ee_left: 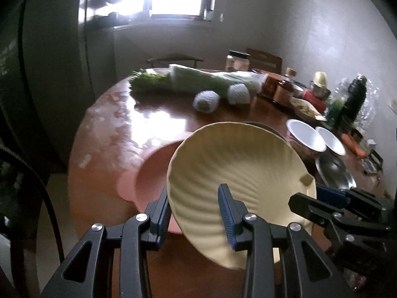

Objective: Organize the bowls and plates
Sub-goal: 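Lift the cream shell plate and lower it onto the pink plate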

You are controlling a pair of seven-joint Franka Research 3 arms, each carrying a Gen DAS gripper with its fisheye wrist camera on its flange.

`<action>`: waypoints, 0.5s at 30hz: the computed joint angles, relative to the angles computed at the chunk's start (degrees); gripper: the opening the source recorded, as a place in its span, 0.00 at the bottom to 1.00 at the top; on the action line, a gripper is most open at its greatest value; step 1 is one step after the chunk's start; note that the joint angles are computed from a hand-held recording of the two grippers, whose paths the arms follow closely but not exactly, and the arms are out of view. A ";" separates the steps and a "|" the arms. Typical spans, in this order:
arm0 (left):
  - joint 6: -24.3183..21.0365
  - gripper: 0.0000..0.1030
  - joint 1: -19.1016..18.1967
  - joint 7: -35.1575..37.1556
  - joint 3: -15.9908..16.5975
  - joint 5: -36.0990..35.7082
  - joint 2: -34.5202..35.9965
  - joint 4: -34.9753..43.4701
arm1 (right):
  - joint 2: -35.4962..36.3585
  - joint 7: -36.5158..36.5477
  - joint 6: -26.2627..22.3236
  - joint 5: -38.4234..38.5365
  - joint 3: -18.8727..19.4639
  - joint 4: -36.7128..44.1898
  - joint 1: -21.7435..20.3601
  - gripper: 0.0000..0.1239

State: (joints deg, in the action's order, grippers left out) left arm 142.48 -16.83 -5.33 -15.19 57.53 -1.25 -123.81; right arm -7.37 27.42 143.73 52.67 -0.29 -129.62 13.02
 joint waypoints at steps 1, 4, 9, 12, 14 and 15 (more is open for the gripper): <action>-0.03 0.36 0.15 0.10 0.16 -0.21 -0.32 -0.30 | 0.38 -0.27 0.07 0.30 0.27 0.57 0.32 0.32; 0.09 0.36 0.87 1.03 0.62 -1.36 -0.81 -0.92 | 1.70 -0.09 0.41 0.21 1.00 2.12 0.94 0.32; -0.23 0.36 1.65 1.19 0.71 -1.98 -0.67 -1.42 | 4.01 0.44 0.78 -0.54 1.95 4.19 1.45 0.32; -0.38 0.36 1.88 1.45 0.87 -2.30 -0.03 -1.35 | 5.37 0.79 0.92 -0.76 2.42 5.05 1.54 0.32; -0.04 0.36 2.02 1.74 1.11 -2.70 0.46 -1.30 | 6.46 1.03 0.98 -1.04 2.68 5.69 1.50 0.32; -0.04 0.36 2.06 1.87 1.20 -2.83 0.76 -1.20 | 7.07 1.31 1.11 -1.22 2.84 6.02 1.49 0.32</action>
State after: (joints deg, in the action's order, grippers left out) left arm 142.44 -14.77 -3.47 -13.99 54.70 -0.50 -125.01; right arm -0.31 28.73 144.83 51.45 2.55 -123.60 14.51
